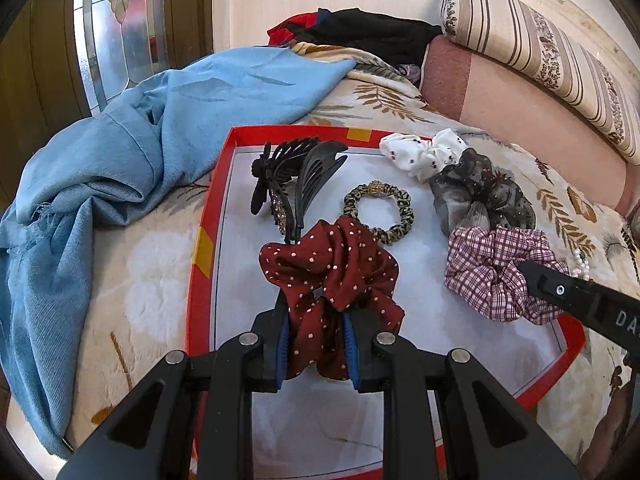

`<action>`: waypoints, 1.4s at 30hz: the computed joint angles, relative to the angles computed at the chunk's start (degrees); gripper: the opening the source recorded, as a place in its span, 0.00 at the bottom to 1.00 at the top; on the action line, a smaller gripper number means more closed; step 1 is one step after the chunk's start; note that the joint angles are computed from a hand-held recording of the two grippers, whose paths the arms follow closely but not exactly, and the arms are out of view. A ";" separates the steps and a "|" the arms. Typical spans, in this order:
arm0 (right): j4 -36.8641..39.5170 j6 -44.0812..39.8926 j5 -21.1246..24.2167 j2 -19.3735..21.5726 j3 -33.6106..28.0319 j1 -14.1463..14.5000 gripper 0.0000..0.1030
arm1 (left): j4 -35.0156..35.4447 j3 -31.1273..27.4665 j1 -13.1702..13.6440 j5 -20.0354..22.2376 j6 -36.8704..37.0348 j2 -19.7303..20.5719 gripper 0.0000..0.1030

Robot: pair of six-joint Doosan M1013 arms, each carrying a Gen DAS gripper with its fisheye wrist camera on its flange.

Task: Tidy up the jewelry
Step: 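Open both tools to drop the scrunchies into the red box, then grasp the red bead bracelet with the right tool while left grasps the pale bead bracelet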

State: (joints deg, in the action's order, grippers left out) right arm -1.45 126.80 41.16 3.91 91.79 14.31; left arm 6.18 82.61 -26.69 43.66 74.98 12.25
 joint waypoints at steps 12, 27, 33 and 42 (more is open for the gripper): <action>1.58 -0.83 1.13 0.63 -0.22 -0.65 0.22 | 0.31 -0.08 0.23 -0.11 -0.90 0.16 0.30; -1.46 0.13 -1.43 -4.61 2.22 1.34 0.36 | 1.59 1.44 -0.45 -1.83 -3.43 -3.31 0.37; -3.87 3.29 -3.07 -8.96 5.53 1.05 0.36 | 2.87 1.70 -2.10 -2.31 -3.60 -4.67 0.38; -7.35 10.25 -2.96 -16.07 12.61 -3.35 0.36 | 2.35 1.77 -6.79 -2.06 0.08 -5.57 0.38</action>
State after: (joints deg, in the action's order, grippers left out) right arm -8.80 137.05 38.21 -12.16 104.41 10.97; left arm 8.53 84.38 -33.49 41.60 75.06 6.68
